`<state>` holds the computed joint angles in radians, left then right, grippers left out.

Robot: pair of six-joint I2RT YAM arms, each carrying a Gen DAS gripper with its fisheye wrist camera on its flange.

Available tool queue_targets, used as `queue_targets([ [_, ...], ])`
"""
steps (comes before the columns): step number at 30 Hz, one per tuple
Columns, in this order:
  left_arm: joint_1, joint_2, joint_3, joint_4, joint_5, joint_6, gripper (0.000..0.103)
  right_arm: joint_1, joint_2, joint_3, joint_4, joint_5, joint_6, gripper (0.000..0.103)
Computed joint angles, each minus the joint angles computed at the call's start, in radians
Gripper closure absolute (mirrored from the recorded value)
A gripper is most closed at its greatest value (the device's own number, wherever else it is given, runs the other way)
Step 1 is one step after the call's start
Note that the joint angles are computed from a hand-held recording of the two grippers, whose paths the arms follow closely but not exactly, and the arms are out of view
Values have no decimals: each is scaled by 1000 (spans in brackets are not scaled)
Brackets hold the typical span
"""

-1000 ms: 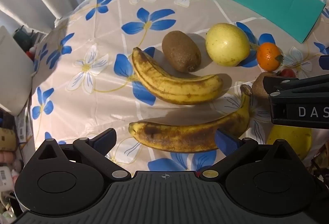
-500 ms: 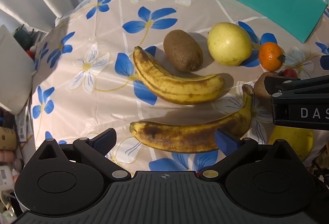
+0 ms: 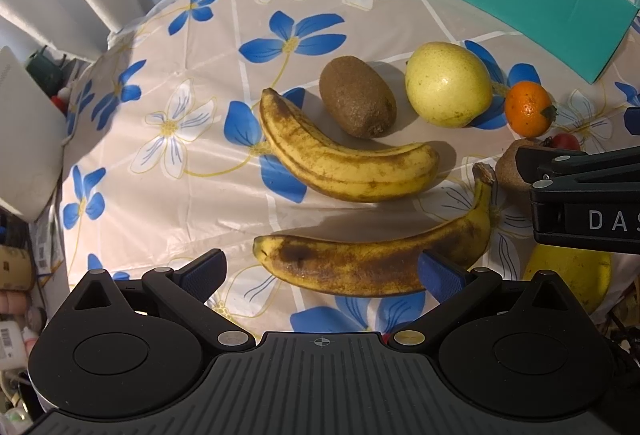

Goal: Organize fruits

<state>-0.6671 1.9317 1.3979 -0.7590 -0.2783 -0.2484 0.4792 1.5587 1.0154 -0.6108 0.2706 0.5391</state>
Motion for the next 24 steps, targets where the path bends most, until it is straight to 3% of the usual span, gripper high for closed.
queue_targets([
  [24,-3,-3,20,-26,-6,-6,0,8,-17,9,-19,7,3,0],
])
